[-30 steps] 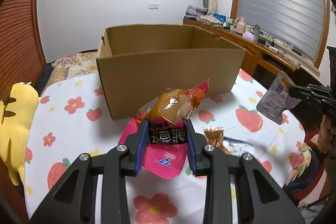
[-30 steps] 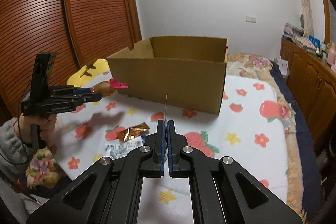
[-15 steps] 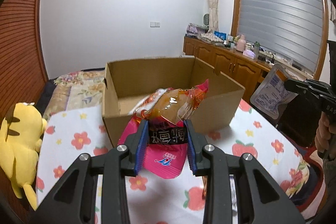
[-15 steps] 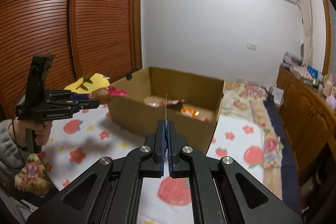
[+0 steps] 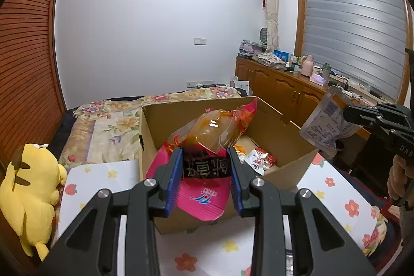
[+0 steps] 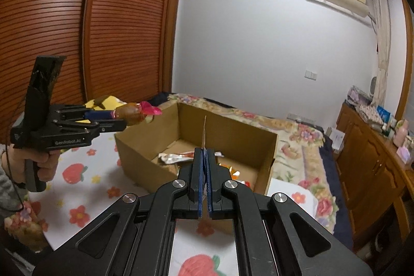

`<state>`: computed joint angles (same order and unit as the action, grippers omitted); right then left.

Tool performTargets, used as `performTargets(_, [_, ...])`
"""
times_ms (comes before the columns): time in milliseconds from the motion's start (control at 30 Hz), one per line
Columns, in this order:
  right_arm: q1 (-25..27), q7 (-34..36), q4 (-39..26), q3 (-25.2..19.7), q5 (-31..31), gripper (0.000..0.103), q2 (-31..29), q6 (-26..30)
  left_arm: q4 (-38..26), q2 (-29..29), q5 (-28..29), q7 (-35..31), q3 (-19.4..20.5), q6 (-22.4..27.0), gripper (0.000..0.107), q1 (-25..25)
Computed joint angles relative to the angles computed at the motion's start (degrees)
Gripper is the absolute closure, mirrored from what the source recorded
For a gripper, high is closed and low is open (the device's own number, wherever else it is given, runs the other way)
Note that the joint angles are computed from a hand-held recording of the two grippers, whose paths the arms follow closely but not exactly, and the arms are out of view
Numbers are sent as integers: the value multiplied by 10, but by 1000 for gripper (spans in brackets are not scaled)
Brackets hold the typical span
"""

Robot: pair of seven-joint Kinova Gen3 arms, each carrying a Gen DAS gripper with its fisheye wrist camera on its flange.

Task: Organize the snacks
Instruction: 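Carry the pink candy over the box with the left tool while the right tool follows closed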

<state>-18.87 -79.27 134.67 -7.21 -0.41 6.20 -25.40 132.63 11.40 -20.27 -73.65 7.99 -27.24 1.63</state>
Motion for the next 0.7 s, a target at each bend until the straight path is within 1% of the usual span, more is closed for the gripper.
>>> performTargets(167, [-10, 26, -30, 8, -23, 103, 21, 16, -22, 17, 14, -12, -3, 15, 76, 5])
performTargets(300, [-22, 49, -55, 18, -47, 103, 43, 28, -37, 31, 43, -36, -6, 29, 76, 19])
performTargets(400, [-28, 59, -68, 24, -59, 103, 59, 32, -53, 39, 48, -42, 2, 52, 76, 19])
performTargets(467, [-36, 69, -74, 30, -72, 103, 69, 33, -63, 45, 65, -60, -4, 65, 76, 31])
performTargets(567, [-36, 70, -81, 34, -76, 103, 84, 36, -77, 53, 84, -78, -4, 82, 76, 40])
performTargets(633, [-42, 76, -82, 41, -86, 103, 93, 28, -86, 58, 99, -92, -8, 96, 76, 49])
performTargets(700, [-35, 67, -85, 37, -82, 103, 95, 28, -94, 64, 114, -103, -9, 106, 76, 56])
